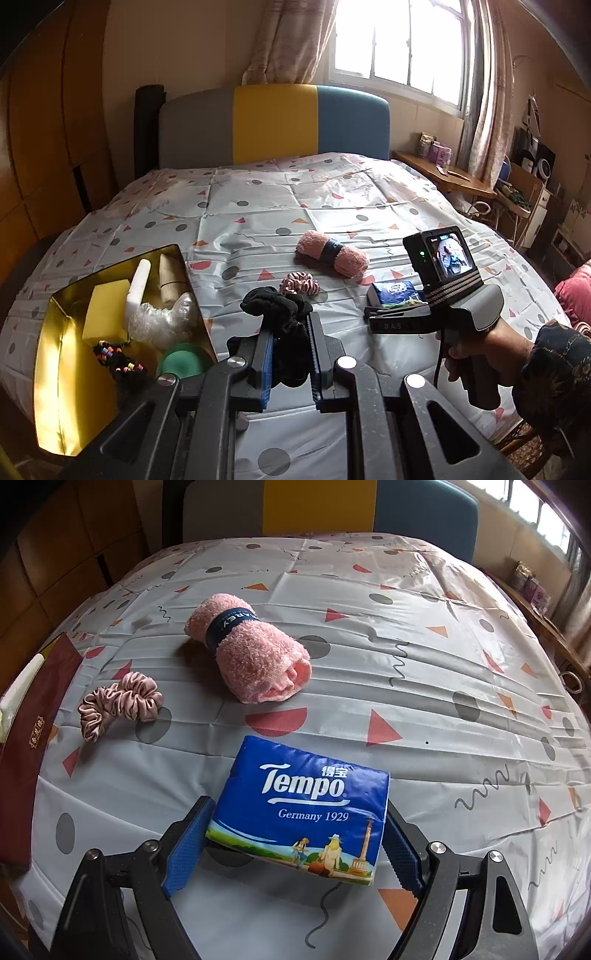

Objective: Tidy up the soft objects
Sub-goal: 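Carry the black scrunchie into the gold tray and release while right gripper holds the tissue pack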

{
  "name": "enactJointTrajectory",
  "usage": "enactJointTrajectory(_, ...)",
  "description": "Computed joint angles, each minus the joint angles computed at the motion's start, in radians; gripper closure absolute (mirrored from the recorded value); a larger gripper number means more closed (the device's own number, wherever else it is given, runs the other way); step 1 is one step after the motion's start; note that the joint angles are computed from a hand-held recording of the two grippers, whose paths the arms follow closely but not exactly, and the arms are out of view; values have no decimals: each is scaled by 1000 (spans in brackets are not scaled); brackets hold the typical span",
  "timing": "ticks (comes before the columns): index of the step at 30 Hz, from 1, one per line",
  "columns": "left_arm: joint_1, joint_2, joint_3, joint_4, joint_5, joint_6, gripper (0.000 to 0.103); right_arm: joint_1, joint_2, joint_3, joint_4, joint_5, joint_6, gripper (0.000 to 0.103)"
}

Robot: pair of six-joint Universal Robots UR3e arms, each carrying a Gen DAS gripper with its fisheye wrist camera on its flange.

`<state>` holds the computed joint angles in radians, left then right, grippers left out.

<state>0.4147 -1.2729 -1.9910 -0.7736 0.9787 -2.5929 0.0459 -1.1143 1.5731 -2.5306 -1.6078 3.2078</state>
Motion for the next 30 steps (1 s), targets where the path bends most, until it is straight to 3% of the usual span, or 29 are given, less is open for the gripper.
enactJointTrajectory(13, 130, 14, 46, -107, -71, 24, 88, 2, -2, 9, -16, -6, -13, 17)
enactJointTrajectory(23, 369, -76, 201, -273, -166, 24, 88, 4, -2, 10, -16, -8, -13, 17)
enactJointTrajectory(28, 439, -248, 319, -234, -109, -35, 88, 3, -1, 4, -9, -9, -14, 17)
enactJointTrajectory(30, 429, -356, 392, -208, -45, -65, 88, 3, -1, 3, -7, -10, -14, 17)
